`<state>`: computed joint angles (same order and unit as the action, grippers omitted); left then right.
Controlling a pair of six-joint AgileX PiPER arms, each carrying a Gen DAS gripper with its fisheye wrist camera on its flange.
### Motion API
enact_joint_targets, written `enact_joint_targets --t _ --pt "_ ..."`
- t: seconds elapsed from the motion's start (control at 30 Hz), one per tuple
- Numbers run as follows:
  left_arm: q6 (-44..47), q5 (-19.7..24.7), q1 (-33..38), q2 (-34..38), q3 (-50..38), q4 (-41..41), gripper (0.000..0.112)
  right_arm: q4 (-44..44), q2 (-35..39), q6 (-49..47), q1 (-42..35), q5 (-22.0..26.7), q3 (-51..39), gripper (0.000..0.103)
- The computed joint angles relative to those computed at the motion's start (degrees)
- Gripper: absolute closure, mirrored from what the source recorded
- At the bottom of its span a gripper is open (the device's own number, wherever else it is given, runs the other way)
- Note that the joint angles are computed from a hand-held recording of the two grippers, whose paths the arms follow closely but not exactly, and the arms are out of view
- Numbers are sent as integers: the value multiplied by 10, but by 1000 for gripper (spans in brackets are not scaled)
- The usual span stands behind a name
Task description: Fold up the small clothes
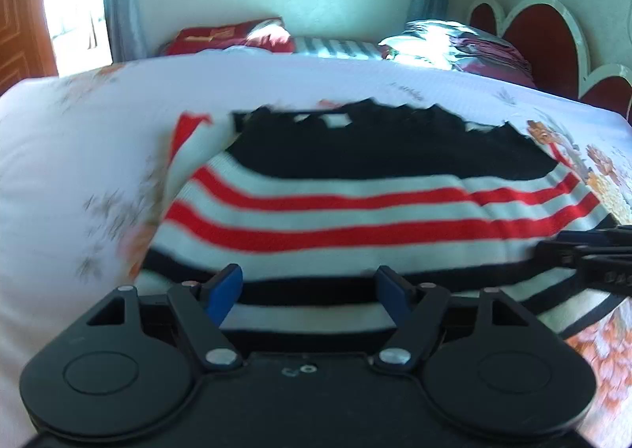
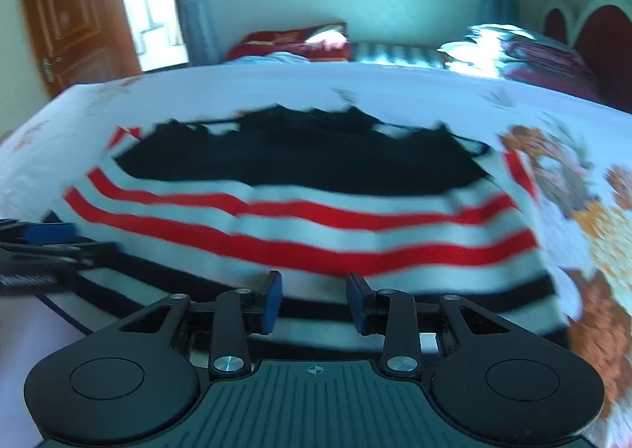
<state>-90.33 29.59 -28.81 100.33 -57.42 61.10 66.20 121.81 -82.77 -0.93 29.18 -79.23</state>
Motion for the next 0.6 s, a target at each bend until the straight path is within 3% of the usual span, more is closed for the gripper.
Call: enact_joint_targets --t 0.2,0.27,0.43,0.6 --pt "-29 28 -21 -35 34 -3 40 79 -34 -57 -45 -28 58 68" --pt "-13 26 -18 -32 38 -24 40 50 -35 -50 -40 -64 68 68" --pt "-4 29 -20 -27 40 -24 39 72 -54 -44 -54 -66 92 68" --pt "-11 35 -24 -18 35 -17 37 27 -40 1 -47 -78 85 64"
